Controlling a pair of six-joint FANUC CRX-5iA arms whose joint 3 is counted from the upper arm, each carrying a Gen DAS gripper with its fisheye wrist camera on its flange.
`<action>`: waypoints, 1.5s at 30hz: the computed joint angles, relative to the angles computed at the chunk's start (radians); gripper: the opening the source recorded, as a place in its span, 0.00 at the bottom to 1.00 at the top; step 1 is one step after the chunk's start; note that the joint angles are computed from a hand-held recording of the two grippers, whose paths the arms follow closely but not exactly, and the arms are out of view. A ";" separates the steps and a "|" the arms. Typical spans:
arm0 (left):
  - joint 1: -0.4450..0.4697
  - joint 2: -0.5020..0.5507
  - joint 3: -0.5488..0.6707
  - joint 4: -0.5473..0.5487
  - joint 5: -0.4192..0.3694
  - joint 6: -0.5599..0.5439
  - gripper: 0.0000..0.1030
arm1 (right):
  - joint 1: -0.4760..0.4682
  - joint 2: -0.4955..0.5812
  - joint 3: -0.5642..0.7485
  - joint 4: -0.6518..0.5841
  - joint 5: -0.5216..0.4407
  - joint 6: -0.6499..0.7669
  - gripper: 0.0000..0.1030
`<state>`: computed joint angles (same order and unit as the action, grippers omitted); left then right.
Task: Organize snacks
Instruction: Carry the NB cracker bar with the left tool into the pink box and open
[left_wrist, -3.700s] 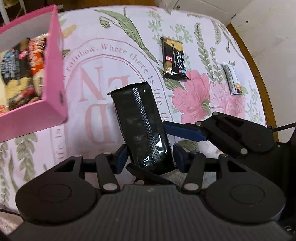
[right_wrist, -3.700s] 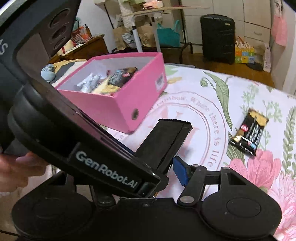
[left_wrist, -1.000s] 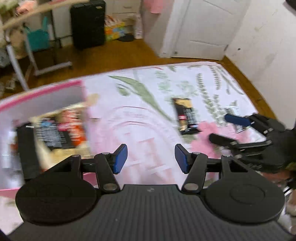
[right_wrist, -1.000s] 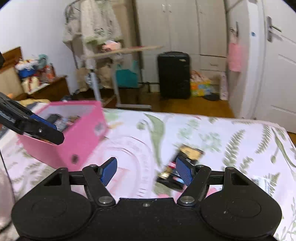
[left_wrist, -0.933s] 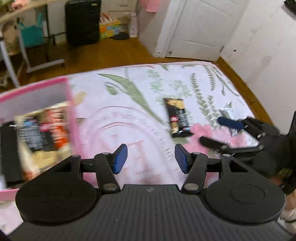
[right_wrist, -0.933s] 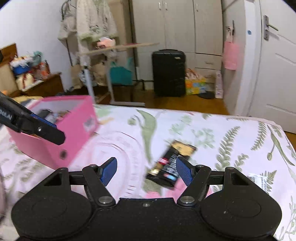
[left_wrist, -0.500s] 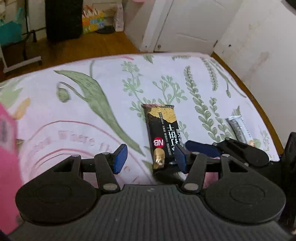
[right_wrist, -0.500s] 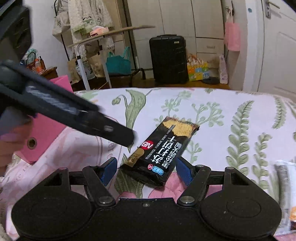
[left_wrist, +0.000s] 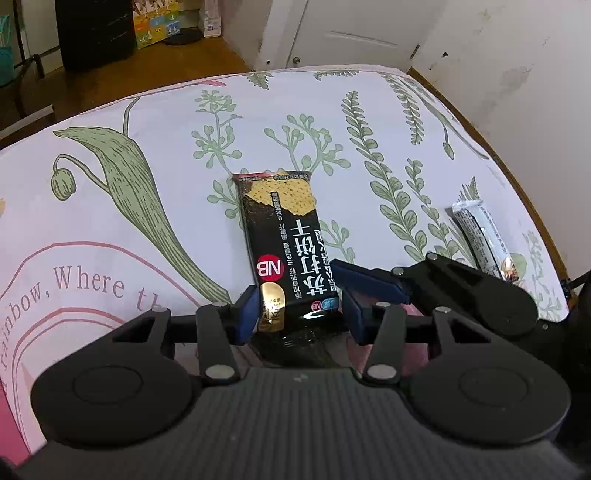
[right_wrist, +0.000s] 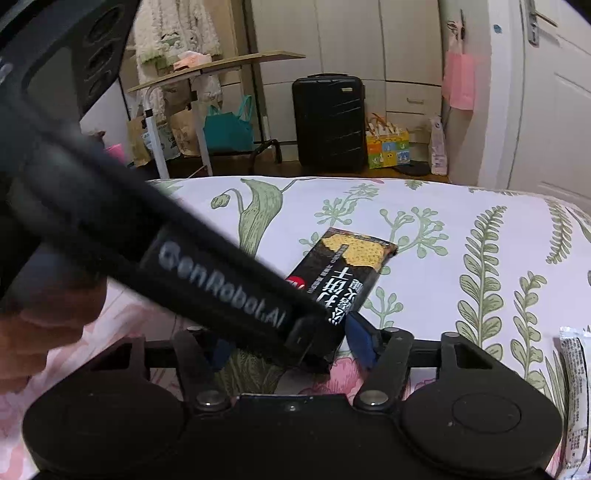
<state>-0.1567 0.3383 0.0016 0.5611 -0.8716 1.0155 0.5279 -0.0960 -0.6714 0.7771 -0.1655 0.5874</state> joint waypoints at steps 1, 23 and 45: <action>0.000 -0.005 -0.003 -0.001 -0.004 0.002 0.46 | 0.013 -0.005 0.012 -0.049 -0.023 0.031 0.63; 0.042 -0.183 -0.001 -0.168 -0.272 0.191 0.47 | 0.233 -0.175 0.123 -0.403 -0.373 0.249 0.60; 0.230 -0.553 -0.272 -0.135 -0.253 0.175 0.47 | 0.475 -0.224 0.180 -0.280 -0.515 0.248 0.59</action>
<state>0.0733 -0.2146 -0.2705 0.4263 -1.1248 1.1904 1.0034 -0.3199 -0.4917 0.4974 -0.6802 0.8358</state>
